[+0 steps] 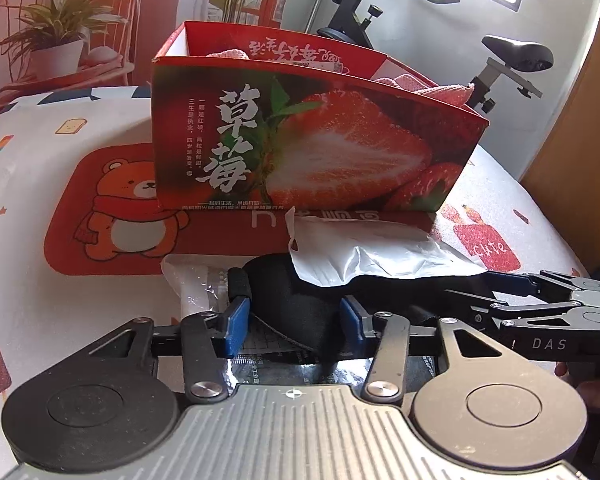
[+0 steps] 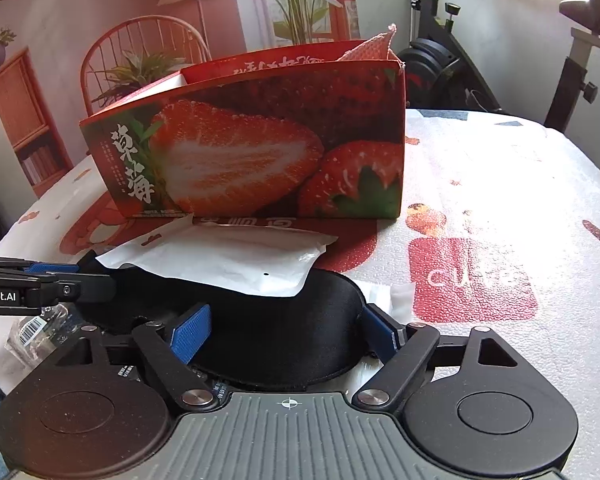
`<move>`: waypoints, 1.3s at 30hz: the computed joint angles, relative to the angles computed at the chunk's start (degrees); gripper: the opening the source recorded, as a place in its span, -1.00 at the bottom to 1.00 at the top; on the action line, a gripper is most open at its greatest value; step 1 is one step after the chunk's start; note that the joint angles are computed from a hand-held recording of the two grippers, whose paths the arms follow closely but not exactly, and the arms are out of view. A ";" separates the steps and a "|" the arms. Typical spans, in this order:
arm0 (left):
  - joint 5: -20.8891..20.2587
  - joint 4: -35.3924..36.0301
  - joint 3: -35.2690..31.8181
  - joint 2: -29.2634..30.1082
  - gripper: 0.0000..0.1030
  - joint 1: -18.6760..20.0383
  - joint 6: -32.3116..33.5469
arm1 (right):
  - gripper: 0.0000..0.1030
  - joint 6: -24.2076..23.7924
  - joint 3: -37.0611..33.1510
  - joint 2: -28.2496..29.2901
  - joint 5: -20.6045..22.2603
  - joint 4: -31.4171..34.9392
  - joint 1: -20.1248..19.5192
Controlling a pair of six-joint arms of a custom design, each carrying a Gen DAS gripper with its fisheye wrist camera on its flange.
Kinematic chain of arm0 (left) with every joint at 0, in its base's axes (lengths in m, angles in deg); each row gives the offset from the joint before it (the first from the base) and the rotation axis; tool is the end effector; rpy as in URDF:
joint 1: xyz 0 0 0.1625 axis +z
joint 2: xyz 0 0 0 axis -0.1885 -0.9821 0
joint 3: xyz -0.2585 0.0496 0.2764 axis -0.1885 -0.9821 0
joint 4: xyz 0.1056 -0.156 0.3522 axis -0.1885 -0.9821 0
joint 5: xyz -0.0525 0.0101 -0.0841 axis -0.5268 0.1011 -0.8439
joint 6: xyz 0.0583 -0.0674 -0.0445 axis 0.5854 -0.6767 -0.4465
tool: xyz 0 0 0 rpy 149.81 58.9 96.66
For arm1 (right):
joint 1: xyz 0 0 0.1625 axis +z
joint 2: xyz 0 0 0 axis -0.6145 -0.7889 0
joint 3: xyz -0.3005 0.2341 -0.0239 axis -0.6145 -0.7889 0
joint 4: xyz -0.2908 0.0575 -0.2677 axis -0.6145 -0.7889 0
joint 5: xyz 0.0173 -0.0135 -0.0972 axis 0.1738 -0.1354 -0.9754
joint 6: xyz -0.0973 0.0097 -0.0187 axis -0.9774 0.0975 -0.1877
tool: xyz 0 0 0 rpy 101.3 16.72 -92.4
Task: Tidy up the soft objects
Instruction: 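Lower both tools onto the black eye mask and close both grippers, then lift the black eye mask with both grippers and carry it over the box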
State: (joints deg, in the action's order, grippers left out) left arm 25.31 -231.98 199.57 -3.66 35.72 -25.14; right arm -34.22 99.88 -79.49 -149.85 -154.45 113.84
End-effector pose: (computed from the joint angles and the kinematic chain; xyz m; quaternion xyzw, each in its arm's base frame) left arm -0.2261 -0.3457 -0.0044 -0.0110 0.8600 -0.4098 0.3038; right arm 0.0333 -0.4050 0.1563 0.3569 -0.8942 0.2113 0.1686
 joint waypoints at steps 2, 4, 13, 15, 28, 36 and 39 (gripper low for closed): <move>-0.01 0.40 0.20 -0.23 -0.13 -0.13 -0.57 | 0.44 -0.18 0.13 -0.13 0.09 0.05 0.13; 0.14 1.78 -0.13 -0.28 -0.16 -0.27 -1.09 | 0.37 -0.48 0.26 -0.07 0.08 -0.31 0.29; 0.84 1.31 0.20 -0.31 -0.35 -1.22 -0.86 | -0.30 -2.71 0.96 -1.33 1.45 0.79 1.12; 1.19 1.31 0.23 -0.34 -0.38 -1.61 -0.78 | -0.41 -3.38 1.13 -1.62 1.88 0.99 1.57; 2.64 -0.76 1.46 -0.81 -0.57 -3.77 0.03 | -0.60 -3.33 1.78 -3.82 4.47 2.94 2.40; 3.24 -3.23 2.33 -0.84 -0.57 -4.51 0.98 | -0.60 -2.81 2.56 -5.42 5.67 3.89 1.07; 3.19 -3.47 2.55 -1.02 -0.58 -4.61 0.90 | -0.60 -2.46 2.69 -5.62 5.93 3.97 0.88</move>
State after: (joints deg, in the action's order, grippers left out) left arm 28.50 -235.45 202.12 -4.68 31.11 -24.24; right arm -36.68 102.57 -85.11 -143.93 -150.48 114.72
